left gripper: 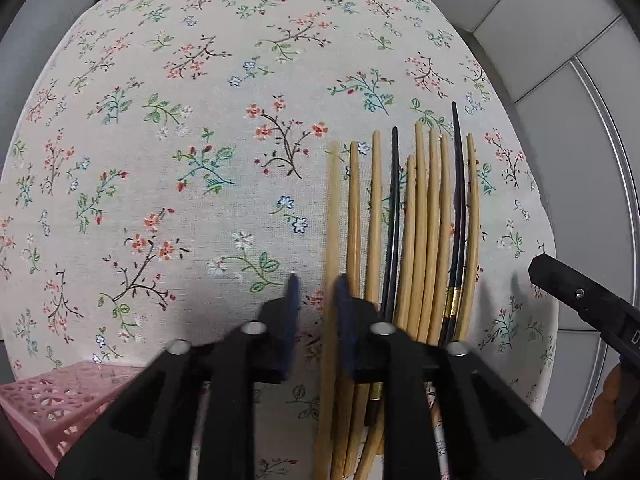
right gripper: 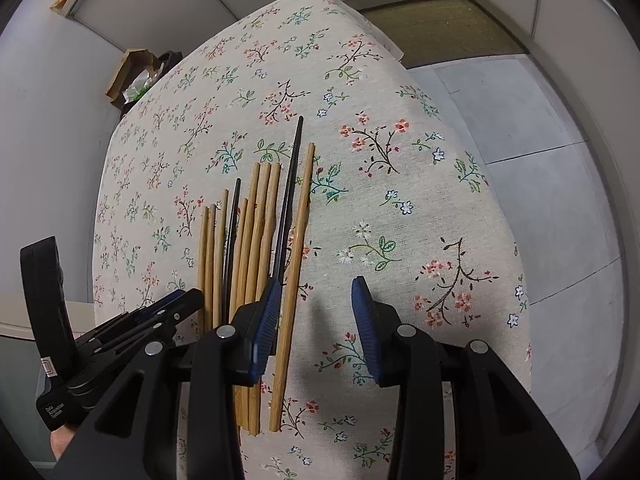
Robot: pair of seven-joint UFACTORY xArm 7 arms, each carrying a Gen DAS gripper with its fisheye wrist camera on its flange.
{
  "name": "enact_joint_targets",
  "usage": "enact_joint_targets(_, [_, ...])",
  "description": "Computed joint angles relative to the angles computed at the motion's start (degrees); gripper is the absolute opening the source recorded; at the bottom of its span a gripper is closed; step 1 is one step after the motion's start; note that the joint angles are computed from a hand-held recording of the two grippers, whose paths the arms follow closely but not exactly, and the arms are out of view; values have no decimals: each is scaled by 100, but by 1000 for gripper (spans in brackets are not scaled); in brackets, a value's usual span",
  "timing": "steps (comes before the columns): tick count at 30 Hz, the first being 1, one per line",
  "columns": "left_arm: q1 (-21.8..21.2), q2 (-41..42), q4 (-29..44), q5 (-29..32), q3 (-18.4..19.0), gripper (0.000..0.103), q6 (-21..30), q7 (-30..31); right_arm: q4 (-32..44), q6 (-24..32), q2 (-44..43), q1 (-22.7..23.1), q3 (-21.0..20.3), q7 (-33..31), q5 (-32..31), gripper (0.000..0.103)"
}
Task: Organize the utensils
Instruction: 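Grasp a wooden stick with the left gripper while the right gripper approaches the bundle, then grasp a wooden stick with the right gripper while the left gripper lifts its stick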
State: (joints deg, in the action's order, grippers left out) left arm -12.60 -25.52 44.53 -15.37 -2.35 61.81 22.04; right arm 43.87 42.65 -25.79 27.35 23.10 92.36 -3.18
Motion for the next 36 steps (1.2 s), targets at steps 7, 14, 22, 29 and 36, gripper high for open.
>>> enact_joint_targets(7, [-93,-209,-292,286,-192,7,-447,79,34,22,77,12,-8,-47,-9,38])
enact_joint_targets(14, [-386,-679,-477,37,-162,6,-783,-82,16,-161,313,43,-86,-187,7,37])
enact_joint_targets(22, [-563,-1670,-428,-433,306,6,-651,334,247,-397,921,46,-191,-387,-95,23])
enact_joint_targets(29, [-668,-2023,-303,-700,449,6,-632,522,583,-64,1144,95,-241,-351,-376,7])
enact_joint_targets(36, [-615,-2509,-124,-1164,1056,6,-397,922,954,463,489,-101,254,268,-1359,7])
